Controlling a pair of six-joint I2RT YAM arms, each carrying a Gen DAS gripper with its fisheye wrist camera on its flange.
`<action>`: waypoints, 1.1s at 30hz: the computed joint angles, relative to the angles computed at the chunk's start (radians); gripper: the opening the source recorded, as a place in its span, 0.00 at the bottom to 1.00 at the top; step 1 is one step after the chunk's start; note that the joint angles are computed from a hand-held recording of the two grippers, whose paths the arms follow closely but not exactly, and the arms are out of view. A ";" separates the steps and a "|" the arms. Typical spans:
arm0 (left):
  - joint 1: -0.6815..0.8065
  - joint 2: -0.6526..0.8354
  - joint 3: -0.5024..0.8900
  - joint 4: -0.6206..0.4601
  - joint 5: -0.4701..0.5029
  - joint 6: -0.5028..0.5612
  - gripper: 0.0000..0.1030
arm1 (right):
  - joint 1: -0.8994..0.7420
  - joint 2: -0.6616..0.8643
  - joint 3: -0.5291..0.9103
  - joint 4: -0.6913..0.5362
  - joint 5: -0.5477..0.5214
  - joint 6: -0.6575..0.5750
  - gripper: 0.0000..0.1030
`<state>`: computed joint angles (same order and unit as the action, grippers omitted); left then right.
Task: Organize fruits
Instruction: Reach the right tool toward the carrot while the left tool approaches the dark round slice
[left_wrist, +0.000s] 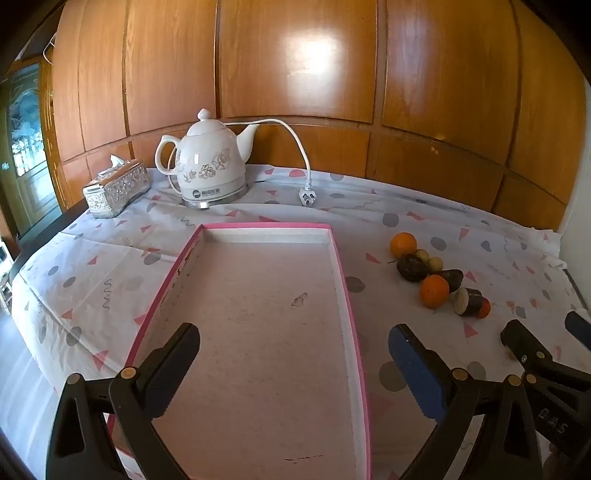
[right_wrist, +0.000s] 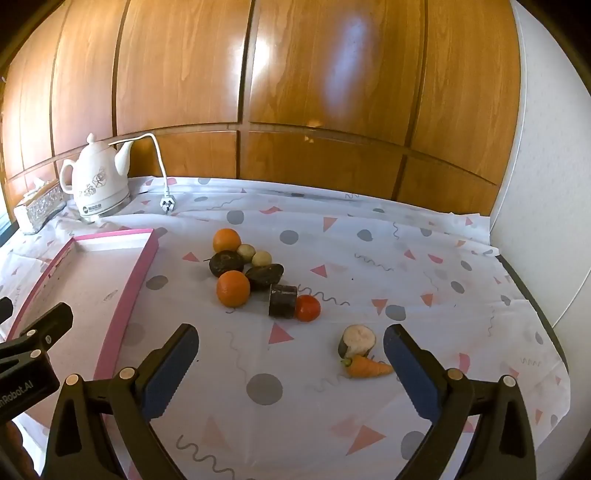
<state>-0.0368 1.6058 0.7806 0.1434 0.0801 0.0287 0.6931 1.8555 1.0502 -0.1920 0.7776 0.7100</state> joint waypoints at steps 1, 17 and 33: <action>0.009 0.009 -0.002 0.009 0.009 0.006 1.00 | -0.001 -0.001 0.001 -0.002 -0.004 -0.002 0.99; -0.019 0.028 0.016 -0.012 0.004 0.019 1.00 | -0.023 -0.007 -0.036 0.047 -0.058 -0.017 0.99; -0.077 0.119 0.155 -0.181 0.126 0.077 1.00 | -0.243 -0.191 -0.293 0.193 -0.377 -0.122 0.57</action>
<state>-0.1137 1.7251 0.9356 -0.0380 0.2060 0.1055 0.4500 1.6647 0.7570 0.0012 0.4007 0.5880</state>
